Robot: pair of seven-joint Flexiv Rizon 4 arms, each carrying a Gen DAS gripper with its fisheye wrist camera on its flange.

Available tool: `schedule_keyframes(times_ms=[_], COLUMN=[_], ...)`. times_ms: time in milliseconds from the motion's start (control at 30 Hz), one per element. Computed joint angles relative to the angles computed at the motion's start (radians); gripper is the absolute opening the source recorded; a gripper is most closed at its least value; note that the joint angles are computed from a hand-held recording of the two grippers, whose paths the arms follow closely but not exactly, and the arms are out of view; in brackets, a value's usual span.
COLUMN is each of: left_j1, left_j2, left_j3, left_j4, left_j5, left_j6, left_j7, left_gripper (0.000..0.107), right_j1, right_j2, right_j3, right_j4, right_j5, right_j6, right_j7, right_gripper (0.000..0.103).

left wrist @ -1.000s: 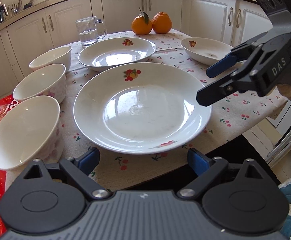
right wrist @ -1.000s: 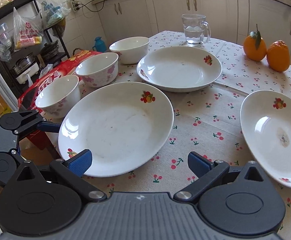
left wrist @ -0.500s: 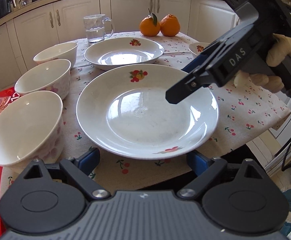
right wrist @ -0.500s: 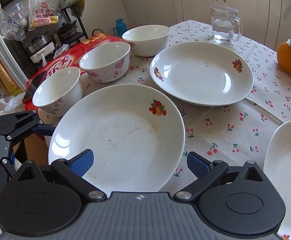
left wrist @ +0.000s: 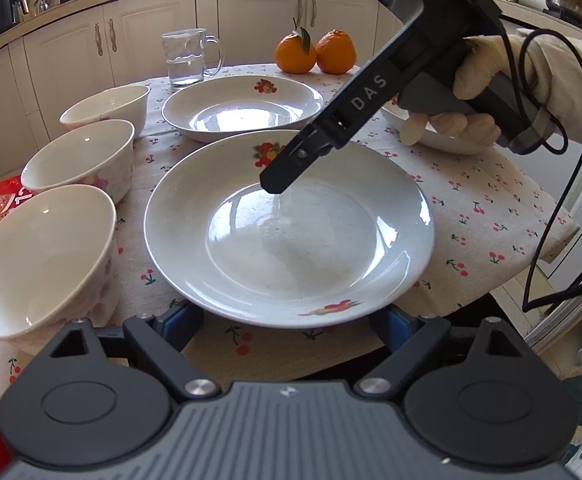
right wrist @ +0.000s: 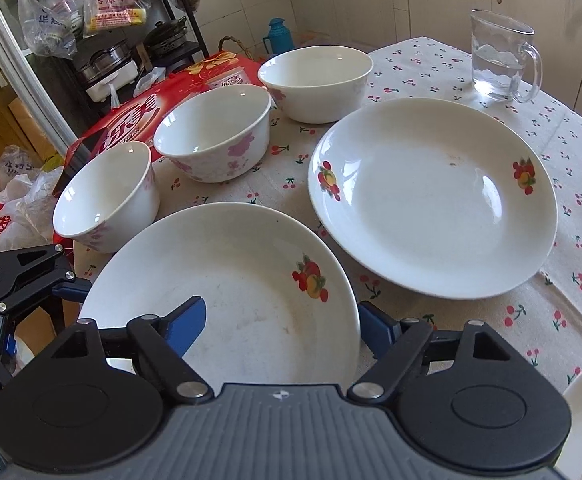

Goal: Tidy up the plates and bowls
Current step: 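Lift the plate with the right tool and carry it toward another plate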

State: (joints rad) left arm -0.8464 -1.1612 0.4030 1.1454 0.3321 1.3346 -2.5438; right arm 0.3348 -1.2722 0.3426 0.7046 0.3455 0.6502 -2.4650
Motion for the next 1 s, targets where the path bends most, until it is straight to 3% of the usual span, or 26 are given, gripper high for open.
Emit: schedule_keyframes(times_ms=[267, 500, 1000], left_j1=[0.000, 0.007, 0.037], left_j2=[0.000, 0.000, 0.009], left_j3=[-0.001, -0.009, -0.053], left_j4=[-0.004, -0.006, 0.010], left_j5=[0.006, 0.007, -0.022], left_j6=[-0.005, -0.004, 0.016], left_j7=[0.000, 0.005, 0.093], left_gripper=[0.089, 0.089, 0.089], right_j1=[0.024, 0.029, 0.021], right_j2=[-0.069, -0.077, -0.031], right_j3=[-0.010, -0.028, -0.036], right_j4=[-0.154, -0.186, -0.101], right_j5=[0.002, 0.014, 0.011], right_j6=[-0.128, -0.175, -0.140], right_j7=[0.009, 0.007, 0.015], right_gripper=[0.081, 0.081, 0.082])
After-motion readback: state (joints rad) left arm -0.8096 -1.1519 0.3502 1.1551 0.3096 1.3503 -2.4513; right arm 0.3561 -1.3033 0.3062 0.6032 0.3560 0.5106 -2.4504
